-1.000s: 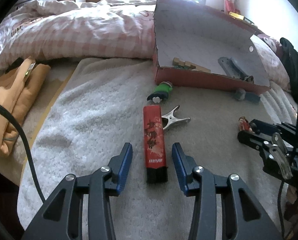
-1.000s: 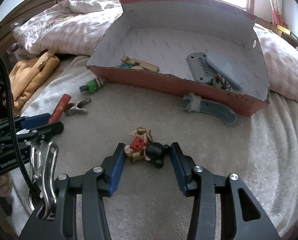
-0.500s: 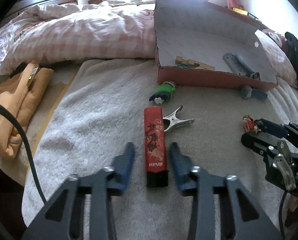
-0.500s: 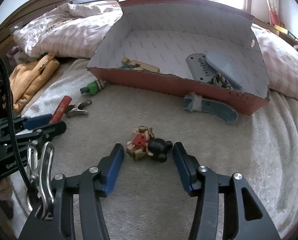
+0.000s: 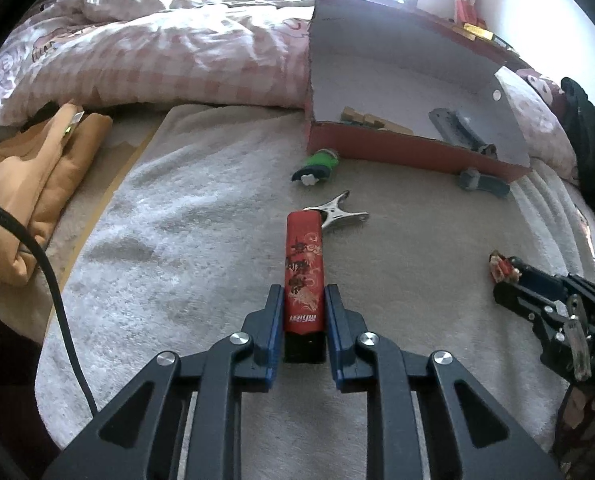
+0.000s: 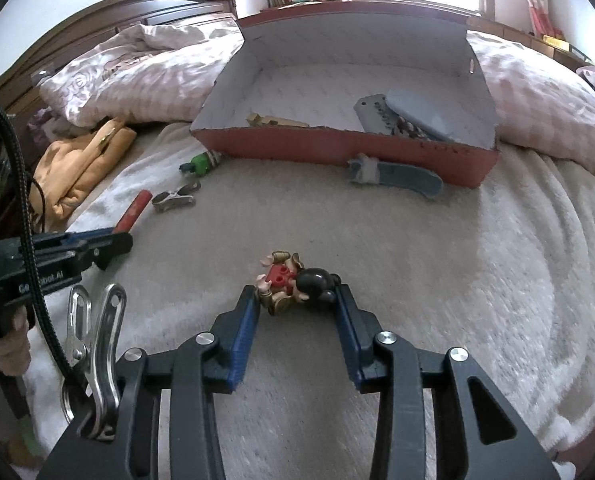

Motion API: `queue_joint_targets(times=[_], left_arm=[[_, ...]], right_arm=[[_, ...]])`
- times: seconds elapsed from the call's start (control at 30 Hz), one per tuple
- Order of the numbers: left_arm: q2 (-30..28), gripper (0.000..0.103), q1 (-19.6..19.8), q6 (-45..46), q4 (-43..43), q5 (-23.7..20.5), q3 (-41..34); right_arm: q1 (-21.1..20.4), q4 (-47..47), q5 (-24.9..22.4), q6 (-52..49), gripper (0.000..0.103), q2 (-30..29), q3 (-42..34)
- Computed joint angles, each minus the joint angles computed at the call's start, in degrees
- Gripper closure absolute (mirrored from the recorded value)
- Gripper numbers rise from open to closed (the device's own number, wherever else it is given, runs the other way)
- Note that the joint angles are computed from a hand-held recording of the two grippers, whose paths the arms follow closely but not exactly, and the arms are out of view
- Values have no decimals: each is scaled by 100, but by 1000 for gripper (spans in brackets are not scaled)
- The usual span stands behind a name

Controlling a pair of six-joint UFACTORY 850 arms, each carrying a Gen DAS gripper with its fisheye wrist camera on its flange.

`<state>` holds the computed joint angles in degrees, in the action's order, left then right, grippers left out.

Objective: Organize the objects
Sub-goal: 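Lift the red tube and Mickey figurine with both grippers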

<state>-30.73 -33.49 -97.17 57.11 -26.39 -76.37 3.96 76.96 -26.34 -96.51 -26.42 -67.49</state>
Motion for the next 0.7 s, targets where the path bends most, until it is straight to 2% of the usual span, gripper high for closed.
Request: queue_joint_targets(times=[0.37,0.7], left_arm=[[88,84,-103,-110,236,19,-107],[-28,84,-139,212,73,-23,-431]], right_arm=[[-118,-21,-183,126,64,27,-31],[-181,-158,-355,358,64,-58,-246]])
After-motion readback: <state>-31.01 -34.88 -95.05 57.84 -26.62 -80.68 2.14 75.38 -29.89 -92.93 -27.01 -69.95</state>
